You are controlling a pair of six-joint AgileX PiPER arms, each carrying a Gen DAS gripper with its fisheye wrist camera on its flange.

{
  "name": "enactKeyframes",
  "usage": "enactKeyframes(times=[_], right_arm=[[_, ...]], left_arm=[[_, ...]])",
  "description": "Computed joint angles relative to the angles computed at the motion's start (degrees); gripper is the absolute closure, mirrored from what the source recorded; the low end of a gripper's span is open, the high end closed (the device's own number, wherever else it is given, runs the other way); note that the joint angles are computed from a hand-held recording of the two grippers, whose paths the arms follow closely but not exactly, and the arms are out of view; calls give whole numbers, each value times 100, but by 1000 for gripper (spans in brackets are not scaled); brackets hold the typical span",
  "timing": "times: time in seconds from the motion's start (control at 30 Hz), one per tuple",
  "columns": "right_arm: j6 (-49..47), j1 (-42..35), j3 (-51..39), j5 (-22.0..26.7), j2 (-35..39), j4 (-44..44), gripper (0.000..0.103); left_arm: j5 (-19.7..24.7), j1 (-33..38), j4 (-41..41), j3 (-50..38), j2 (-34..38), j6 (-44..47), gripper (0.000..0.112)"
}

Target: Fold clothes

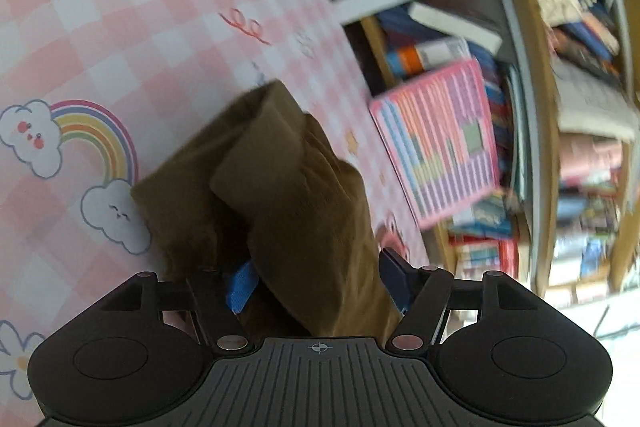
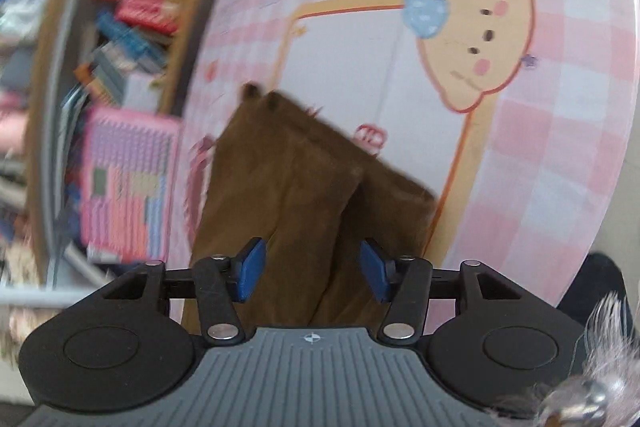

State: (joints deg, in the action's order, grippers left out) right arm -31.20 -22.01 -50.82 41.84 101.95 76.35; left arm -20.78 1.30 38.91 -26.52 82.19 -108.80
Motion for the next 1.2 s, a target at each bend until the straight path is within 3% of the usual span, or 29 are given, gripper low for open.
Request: enactKeyframes(times=[0.07, 0.1, 0.13, 0.17, 0.2, 0.3, 0.37, 0.43, 0.5, 0.6, 0.67, 0.77, 0.87, 0.97, 1.1, 1.2], right_arm=[[155, 42, -212, -42, 170, -51, 59], [263, 70, -344, -64, 268, -105, 62], [376, 96, -484, -78, 375, -165, 68], [539, 143, -638, -102, 475, -256, 76], [736, 197, -876, -81, 615, -451, 98], [883, 447, -1801, 49, 724, -974, 98], [167, 482, -2211, 198, 486, -490, 99], [-555, 353, -2372, 472, 64, 107, 99], [-799, 183, -2280, 608, -383, 14, 99], [-741, -101, -1650, 679, -828, -786, 99], [-146, -165, -1110, 549, -710, -1637, 99], [321, -105, -576, 178, -358, -2238, 99], [267, 28, -402, -41, -357, -2089, 99], [-142, 68, -678, 91, -513, -1579, 99], [-1961, -278, -586, 678, -1123, 179, 99], [-1764, -331, -357, 464, -1130, -413, 99]], left_arm=[[489, -125, 277, -246, -7, -297, 50], [739, -193, 454, -372, -2, -481, 58], [938, -243, 460, -470, 12, -545, 68], [1059, -229, 635, -581, 46, -747, 89], [1154, -215, 699, -681, 89, -835, 103], [795, 52, 1131, -1165, 234, -849, 106], [732, 60, 1496, -1569, 87, -766, 106], [423, 116, 1101, -1480, -237, -86, 106], [89, 209, 908, -1246, -563, 340, 106], [110, 395, 1725, -605, -649, -424, 106], [73, 507, 1890, -178, -274, -765, 106], [56, 507, 1315, 78, 82, -332, 106], [24, 469, 936, 97, 90, -37, 106], [-104, 491, 1251, -213, -242, -119, 106], [-532, 746, 1557, -279, -842, -223, 106], [-412, 903, 2017, -8, -768, -476, 106]])
